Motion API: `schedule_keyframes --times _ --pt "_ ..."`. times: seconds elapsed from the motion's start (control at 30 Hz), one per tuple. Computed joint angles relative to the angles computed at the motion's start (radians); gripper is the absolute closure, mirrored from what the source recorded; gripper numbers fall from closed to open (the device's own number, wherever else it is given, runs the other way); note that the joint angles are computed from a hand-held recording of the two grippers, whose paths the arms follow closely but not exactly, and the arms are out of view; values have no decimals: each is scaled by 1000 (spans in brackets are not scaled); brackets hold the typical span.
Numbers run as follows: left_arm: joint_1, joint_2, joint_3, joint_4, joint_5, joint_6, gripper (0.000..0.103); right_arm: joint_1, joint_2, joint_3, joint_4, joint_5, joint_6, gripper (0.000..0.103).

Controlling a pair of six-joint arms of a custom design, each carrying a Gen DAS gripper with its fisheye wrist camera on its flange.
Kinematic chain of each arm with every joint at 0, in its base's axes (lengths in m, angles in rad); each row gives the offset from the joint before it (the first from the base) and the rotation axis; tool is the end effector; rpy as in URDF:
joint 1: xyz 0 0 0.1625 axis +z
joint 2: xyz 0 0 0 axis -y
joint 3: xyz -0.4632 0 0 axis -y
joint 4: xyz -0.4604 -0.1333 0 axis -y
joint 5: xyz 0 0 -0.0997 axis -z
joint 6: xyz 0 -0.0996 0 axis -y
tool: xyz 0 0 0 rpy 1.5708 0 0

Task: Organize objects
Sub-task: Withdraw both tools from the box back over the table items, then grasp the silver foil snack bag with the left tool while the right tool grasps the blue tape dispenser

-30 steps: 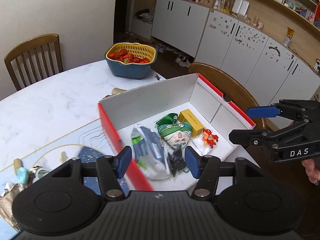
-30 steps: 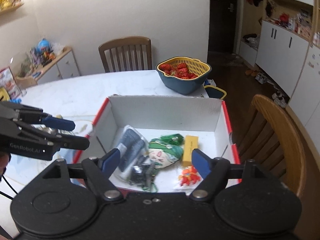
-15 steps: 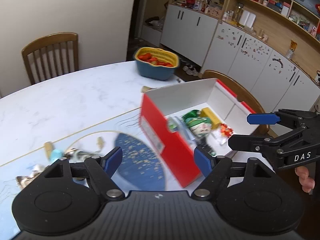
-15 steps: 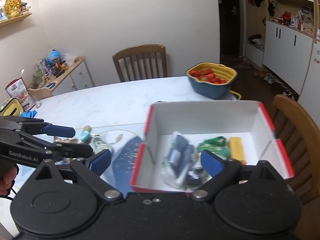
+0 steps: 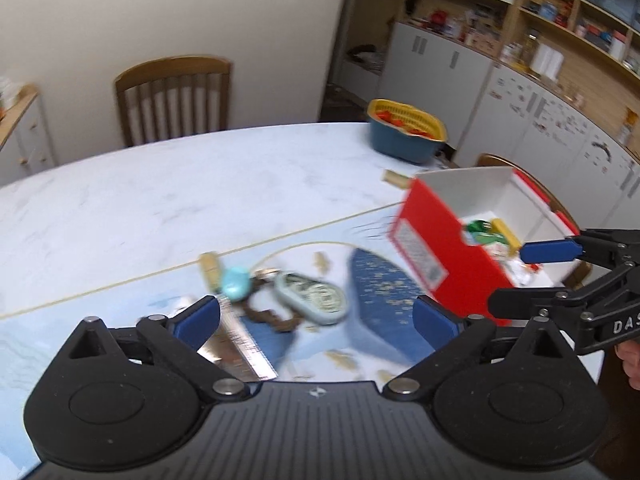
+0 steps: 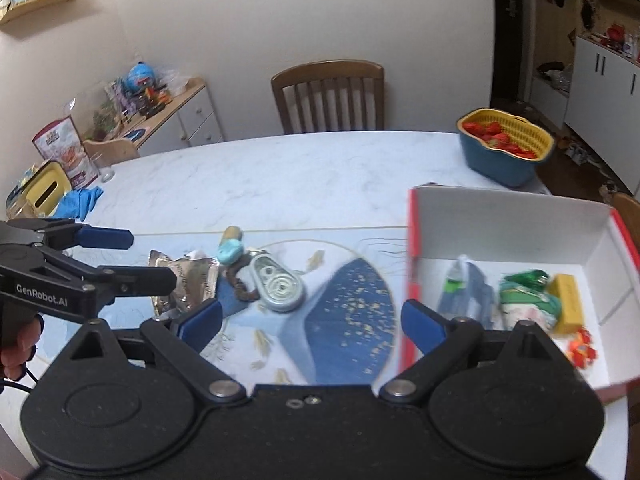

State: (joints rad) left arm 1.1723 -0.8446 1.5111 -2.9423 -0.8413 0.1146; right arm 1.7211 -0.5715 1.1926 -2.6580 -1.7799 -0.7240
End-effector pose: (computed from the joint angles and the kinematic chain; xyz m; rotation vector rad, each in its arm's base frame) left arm -0.1239 -0.8088 0.2323 0.2763 2.3508 -0.9802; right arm 0.2456 -0.8699 0.1029 1.1066 -2.5304 0.5466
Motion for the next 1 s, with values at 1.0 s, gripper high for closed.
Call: schedule_keyframes --times 1.0 --pt "159 58 -115 232 17 -211 1 25 395 -472 221 -188 -280 20"
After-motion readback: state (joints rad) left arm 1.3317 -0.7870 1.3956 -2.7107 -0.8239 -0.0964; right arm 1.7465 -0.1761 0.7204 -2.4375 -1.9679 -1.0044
